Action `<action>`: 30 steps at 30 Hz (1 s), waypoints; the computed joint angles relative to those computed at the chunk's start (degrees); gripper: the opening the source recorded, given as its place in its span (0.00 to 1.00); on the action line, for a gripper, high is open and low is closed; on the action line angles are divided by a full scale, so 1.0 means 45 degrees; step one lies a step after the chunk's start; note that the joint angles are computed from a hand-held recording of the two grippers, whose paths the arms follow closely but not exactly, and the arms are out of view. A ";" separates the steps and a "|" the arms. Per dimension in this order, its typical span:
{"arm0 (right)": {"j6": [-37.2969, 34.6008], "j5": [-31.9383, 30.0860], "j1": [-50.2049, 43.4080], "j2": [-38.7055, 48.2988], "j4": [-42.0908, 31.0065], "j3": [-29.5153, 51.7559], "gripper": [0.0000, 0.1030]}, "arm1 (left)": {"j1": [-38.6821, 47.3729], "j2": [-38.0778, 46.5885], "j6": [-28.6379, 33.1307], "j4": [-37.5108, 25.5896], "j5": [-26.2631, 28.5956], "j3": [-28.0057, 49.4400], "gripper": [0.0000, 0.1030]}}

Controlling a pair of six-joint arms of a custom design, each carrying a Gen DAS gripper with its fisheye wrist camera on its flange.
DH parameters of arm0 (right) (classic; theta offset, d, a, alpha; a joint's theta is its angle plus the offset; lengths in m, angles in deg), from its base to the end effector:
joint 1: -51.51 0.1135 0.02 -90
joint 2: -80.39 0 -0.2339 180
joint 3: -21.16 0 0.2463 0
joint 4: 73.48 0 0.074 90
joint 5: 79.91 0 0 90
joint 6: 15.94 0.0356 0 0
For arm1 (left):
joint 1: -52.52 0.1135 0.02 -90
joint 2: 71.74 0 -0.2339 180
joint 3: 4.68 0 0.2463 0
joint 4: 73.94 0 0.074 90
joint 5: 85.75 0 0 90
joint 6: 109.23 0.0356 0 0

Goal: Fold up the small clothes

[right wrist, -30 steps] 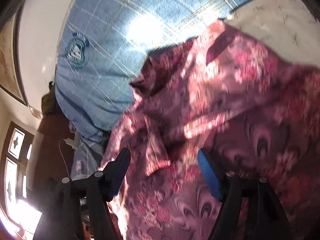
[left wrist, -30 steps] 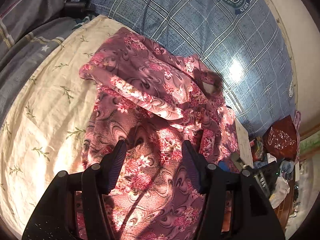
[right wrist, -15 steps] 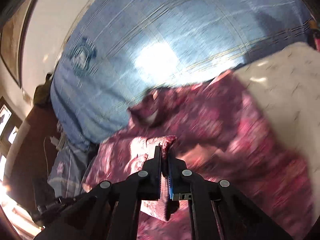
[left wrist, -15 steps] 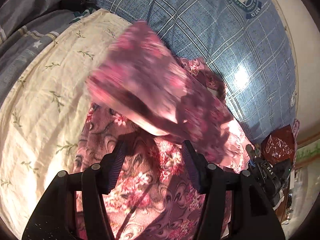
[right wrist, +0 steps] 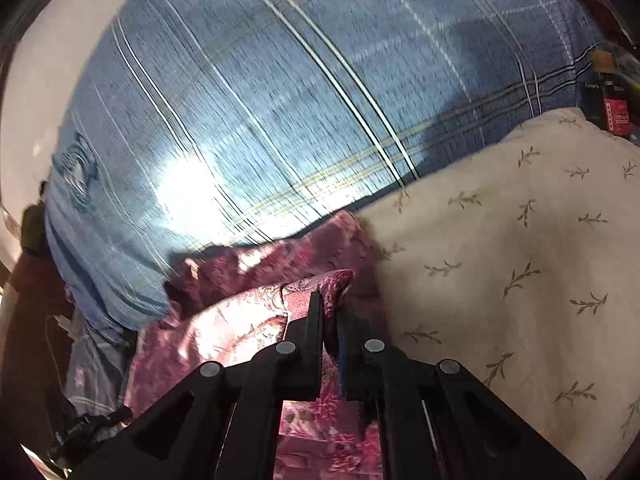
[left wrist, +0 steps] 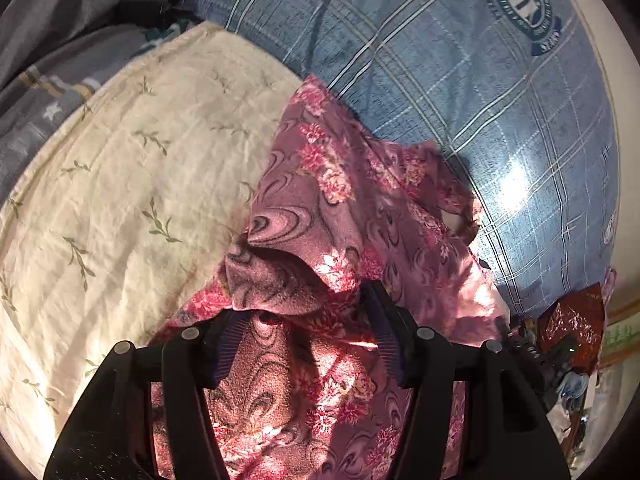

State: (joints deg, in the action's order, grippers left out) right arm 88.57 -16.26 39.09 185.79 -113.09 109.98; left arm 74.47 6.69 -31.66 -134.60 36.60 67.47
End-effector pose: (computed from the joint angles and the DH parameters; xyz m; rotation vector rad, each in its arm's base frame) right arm 0.3717 -0.0657 0.1807 0.4090 2.4717 0.5987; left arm 0.2470 0.0790 0.2199 -0.6241 2.5400 -0.7105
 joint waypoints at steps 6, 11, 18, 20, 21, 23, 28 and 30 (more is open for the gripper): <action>0.1619 -0.2517 -0.0920 -0.1320 0.1949 -0.2559 0.45 | 0.0082 0.0039 0.0307 -0.0036 0.0196 -0.0004 0.56; 0.0126 -0.1571 -0.0225 -0.2949 0.2092 -0.2638 0.04 | -0.0024 -0.0222 0.0161 0.0000 0.0168 0.0081 0.56; -0.1461 0.0295 0.0094 -0.1603 0.1202 -0.2741 0.05 | -0.0035 0.0166 0.0575 -0.0222 -0.0195 0.0141 0.53; -0.1072 0.0340 -0.0143 -0.2267 0.0805 -0.2990 0.16 | 0.0309 -0.0110 0.1469 -0.1232 0.0175 0.0253 0.53; -0.0688 0.0331 -0.0333 -0.2671 0.0692 -0.3157 0.16 | 0.0599 -0.0414 0.2077 -0.2018 0.0433 0.0308 0.52; -0.0063 -0.0142 -0.0849 -0.3888 0.1207 -0.3915 0.16 | 0.1137 -0.1031 0.3205 -0.3226 0.1428 0.0279 0.51; -0.0174 -0.0620 0.0247 -0.4388 0.1230 -0.3552 0.16 | -0.0199 -0.2534 0.3449 -0.3023 0.0924 0.1090 0.57; -0.0323 -0.0431 0.0702 -0.4417 0.1530 -0.3848 0.16 | -0.1441 -0.2008 0.2797 -0.1785 -0.1145 0.1348 0.68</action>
State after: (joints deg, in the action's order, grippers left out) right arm 87.11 -18.20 42.25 165.91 -106.20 92.66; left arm 67.98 -2.34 -19.08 -142.63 31.44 73.53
